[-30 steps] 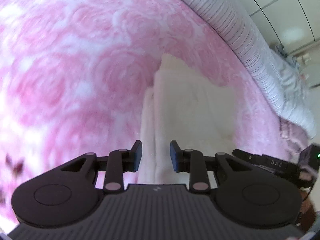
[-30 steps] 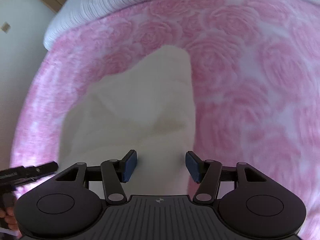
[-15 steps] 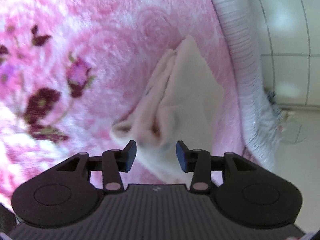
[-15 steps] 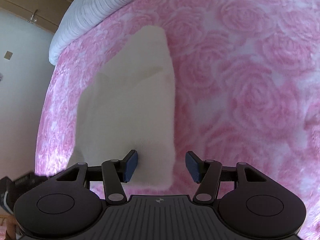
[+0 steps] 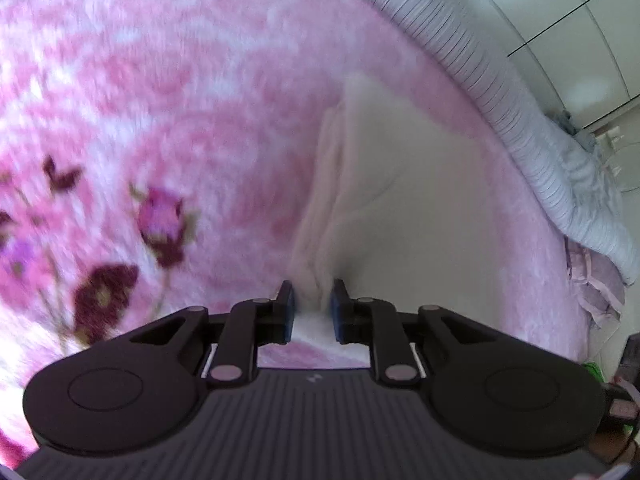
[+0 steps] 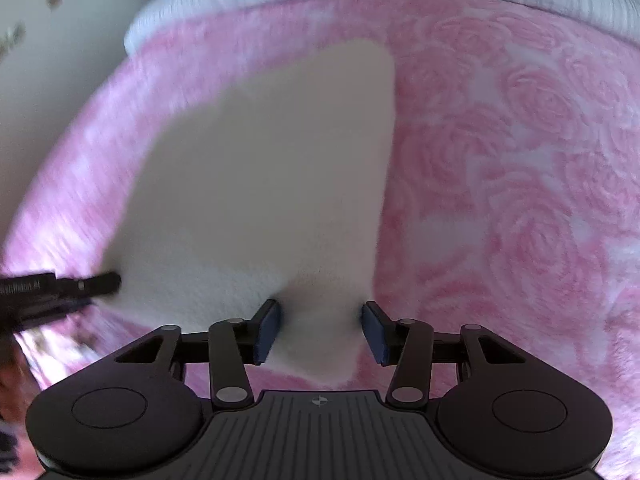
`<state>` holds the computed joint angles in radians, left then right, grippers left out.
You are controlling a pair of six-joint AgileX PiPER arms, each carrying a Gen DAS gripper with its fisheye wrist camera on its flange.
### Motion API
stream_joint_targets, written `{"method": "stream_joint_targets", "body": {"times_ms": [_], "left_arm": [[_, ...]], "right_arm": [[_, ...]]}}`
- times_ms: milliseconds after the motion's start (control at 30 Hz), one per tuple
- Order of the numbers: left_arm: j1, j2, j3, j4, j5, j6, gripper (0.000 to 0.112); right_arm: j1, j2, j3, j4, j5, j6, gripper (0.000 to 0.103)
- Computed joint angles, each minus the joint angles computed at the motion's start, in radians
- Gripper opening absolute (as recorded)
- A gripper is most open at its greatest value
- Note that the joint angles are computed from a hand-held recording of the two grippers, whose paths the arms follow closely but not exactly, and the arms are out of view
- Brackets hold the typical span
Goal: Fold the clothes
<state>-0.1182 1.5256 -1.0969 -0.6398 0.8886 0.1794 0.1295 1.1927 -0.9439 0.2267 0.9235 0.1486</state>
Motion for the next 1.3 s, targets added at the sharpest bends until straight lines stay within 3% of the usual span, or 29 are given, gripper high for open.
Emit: {"method": "stream_joint_targets", "body": {"times_ms": [200, 400, 467, 600, 700, 833, 900, 967, 1033, 1167, 1300], "left_arm": [[-0.040, -0.051, -0.134, 0.143, 0.091, -0.092, 0.018], [-0.150, -0.114, -0.219, 0.338, 0.043, -0.157, 0.013], [-0.148, -0.118, -0.232, 0.345, 0.032, -0.129, 0.013], [-0.116, -0.063, -0.236, 0.188, 0.079, 0.033, 0.011], [-0.149, -0.013, -0.191, 0.240, 0.054, 0.054, 0.005], [-0.152, -0.021, -0.057, 0.247, -0.085, 0.133, 0.003], [-0.153, -0.019, -0.052, 0.254, -0.091, 0.147, 0.003], [-0.165, -0.005, -0.090, 0.291, -0.055, 0.124, 0.003], [-0.172, 0.021, -0.164, 0.320, 0.012, 0.091, 0.003], [-0.144, 0.102, -0.343, 0.318, 0.104, 0.045, 0.007], [-0.130, 0.253, -0.580, 0.267, 0.200, 0.014, 0.014]], "right_arm": [[-0.001, -0.049, -0.014, -0.023, 0.045, 0.023, 0.047], [0.098, -0.083, -0.076, -0.128, 0.039, 0.132, 0.047], [0.135, -0.064, -0.075, -0.150, 0.015, 0.161, 0.047], [0.197, -0.033, -0.054, -0.212, -0.035, 0.214, 0.047], [0.206, -0.028, -0.026, -0.217, -0.070, 0.205, 0.047], [0.260, -0.011, 0.013, -0.263, -0.101, 0.140, 0.048], [0.340, 0.007, 0.031, -0.356, -0.119, 0.155, 0.060], [0.403, 0.036, 0.019, -0.433, -0.101, 0.171, 0.063], [0.349, 0.047, -0.018, -0.356, -0.071, 0.105, 0.063], [0.094, 0.066, -0.118, -0.038, 0.030, -0.095, 0.063], [-0.068, 0.154, -0.224, 0.063, 0.038, -0.148, 0.063]]}}
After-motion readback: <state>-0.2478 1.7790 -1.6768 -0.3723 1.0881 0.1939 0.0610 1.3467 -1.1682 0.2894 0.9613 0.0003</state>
